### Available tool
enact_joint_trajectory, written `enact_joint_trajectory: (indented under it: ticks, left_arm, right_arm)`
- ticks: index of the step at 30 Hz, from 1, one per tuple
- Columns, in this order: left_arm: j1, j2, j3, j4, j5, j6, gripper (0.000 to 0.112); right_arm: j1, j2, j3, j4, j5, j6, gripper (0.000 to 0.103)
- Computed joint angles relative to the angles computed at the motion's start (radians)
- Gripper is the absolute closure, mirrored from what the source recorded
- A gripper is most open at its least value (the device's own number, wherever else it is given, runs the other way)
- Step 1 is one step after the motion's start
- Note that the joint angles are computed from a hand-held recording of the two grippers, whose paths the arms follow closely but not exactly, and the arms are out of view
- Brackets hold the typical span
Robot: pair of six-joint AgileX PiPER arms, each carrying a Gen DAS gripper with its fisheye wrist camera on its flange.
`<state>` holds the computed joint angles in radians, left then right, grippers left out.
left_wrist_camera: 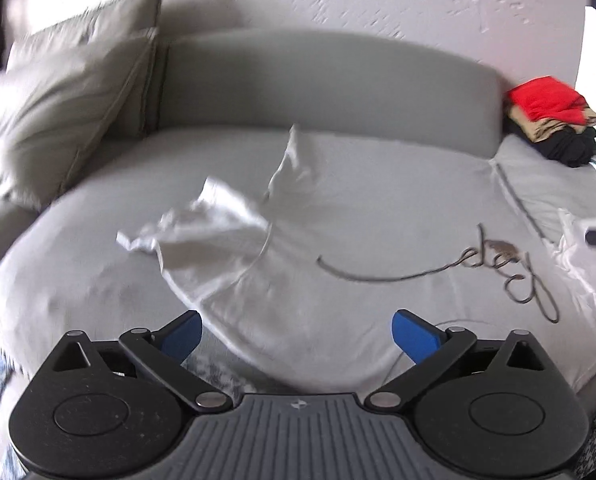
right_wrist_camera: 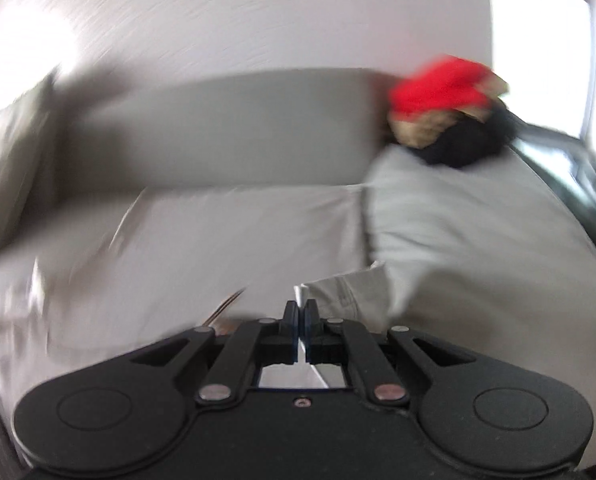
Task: Fold clothes
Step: 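Grasp the side edge with the right gripper, fold it inward, release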
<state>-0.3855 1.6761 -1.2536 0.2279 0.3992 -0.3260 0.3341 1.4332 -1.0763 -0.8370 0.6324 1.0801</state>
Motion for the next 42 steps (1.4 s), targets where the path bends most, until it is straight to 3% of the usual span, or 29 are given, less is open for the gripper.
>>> enact_joint_trajectory:
  ticks: [4,7,10,12,14,15,16,18,22,27,29,32,35,37,39,42]
  left_arm:
    - [-0.001,0.021,-0.026,0.000,0.041,-0.012,0.010]
    - [-0.019,0.026,-0.029,0.064,0.056,-0.056,0.010]
    - [-0.027,0.028,-0.027,0.092,0.064,-0.075,0.010]
    - [-0.030,0.032,-0.031,0.101,0.070,-0.082,0.010]
    - [-0.036,0.039,-0.041,0.113,0.079,-0.091,0.010]
    - [-0.040,0.042,-0.046,0.121,0.085,-0.097,0.010]
    - [-0.044,0.046,-0.050,0.133,0.092,-0.104,0.010]
    - [-0.059,0.049,-0.054,0.171,0.111,-0.127,0.010]
    - [-0.058,0.044,-0.049,0.169,0.110,-0.122,0.010]
    - [-0.054,0.049,-0.055,0.144,0.104,-0.105,0.010]
    - [-0.052,0.047,-0.052,0.134,0.099,-0.098,0.010]
    - [-0.048,0.043,-0.048,0.120,0.092,-0.091,0.010]
    - [-0.044,0.039,-0.040,0.111,0.081,-0.090,0.010]
    - [-0.041,0.035,-0.034,0.106,0.075,-0.090,0.010]
    - [-0.037,0.030,-0.029,0.098,0.070,-0.086,0.010]
    - [-0.022,0.026,-0.033,0.050,0.070,-0.049,0.010]
  right_arm:
    - [0.074,0.077,-0.038,0.099,0.050,-0.219,0.100]
    - [0.078,0.076,-0.030,0.249,0.051,-0.361,0.089]
    - [0.021,-0.031,0.024,0.391,-0.003,-0.377,0.079]
    - [-0.038,-0.099,0.061,0.397,-0.030,-0.279,0.074]
    - [-0.113,-0.119,0.064,0.387,-0.015,-0.172,0.075]
    - [-0.160,-0.106,0.050,0.399,0.004,-0.144,0.082]
    - [-0.195,-0.081,0.041,0.433,0.009,-0.157,0.089]
    - [-0.262,-0.026,0.016,0.513,0.019,-0.200,0.090]
    - [-0.237,0.010,0.032,0.542,0.106,-0.254,0.089]
    - [-0.184,-0.052,0.002,0.570,0.357,-0.316,0.089]
    - [-0.185,-0.088,0.008,0.548,0.341,-0.290,0.089]
    - [-0.171,-0.125,0.032,0.450,0.162,-0.192,0.089]
    - [-0.228,-0.015,-0.031,0.555,0.012,-0.265,0.089]
    - [-0.239,0.089,-0.090,0.579,-0.029,-0.279,0.089]
    - [-0.214,0.171,-0.138,0.549,-0.008,-0.229,0.089]
    - [-0.138,0.150,-0.069,0.466,-0.010,-0.137,0.088]
